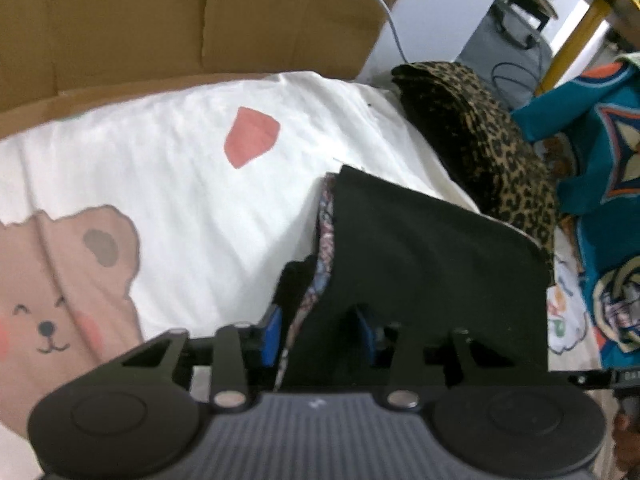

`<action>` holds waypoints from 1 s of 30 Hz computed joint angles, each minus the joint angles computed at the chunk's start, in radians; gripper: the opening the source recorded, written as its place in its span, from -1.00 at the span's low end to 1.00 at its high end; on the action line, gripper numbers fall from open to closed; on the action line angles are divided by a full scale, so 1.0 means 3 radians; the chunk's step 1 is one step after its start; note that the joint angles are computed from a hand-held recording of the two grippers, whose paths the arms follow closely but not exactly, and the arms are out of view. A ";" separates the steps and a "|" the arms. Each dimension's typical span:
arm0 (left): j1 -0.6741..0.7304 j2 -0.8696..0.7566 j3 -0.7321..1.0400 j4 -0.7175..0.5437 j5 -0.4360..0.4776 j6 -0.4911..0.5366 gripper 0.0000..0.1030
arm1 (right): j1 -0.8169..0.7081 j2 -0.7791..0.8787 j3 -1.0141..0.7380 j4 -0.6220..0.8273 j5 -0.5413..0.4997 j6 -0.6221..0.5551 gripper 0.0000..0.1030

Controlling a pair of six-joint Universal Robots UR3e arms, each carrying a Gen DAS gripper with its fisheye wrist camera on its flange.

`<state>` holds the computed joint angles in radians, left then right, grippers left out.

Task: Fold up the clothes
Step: 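Grasp the folded black pants bundle edge with the left tool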

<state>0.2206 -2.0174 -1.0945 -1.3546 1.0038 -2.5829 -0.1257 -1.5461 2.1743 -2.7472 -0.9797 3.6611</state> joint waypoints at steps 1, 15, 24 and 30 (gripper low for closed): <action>0.0024 -0.0008 -0.0027 -0.0004 -0.0036 -0.0027 -0.24 | 0.0009 0.0025 0.0005 -0.0049 0.0004 0.0026 0.01; -0.0038 -0.0230 0.0273 -0.0162 0.0056 0.0064 -0.16 | 0.0095 0.0363 -0.0184 -0.0354 0.0137 0.0256 -0.85; -0.0020 -0.0378 0.0636 -0.0496 0.0039 0.0227 -0.04 | 0.0038 0.0397 -0.0141 -0.0361 0.0208 0.0250 -0.46; -0.0004 -0.0329 0.0465 -0.0400 -0.0013 0.0251 0.00 | -0.0025 0.0749 0.0000 -0.1012 0.0470 0.0566 -0.35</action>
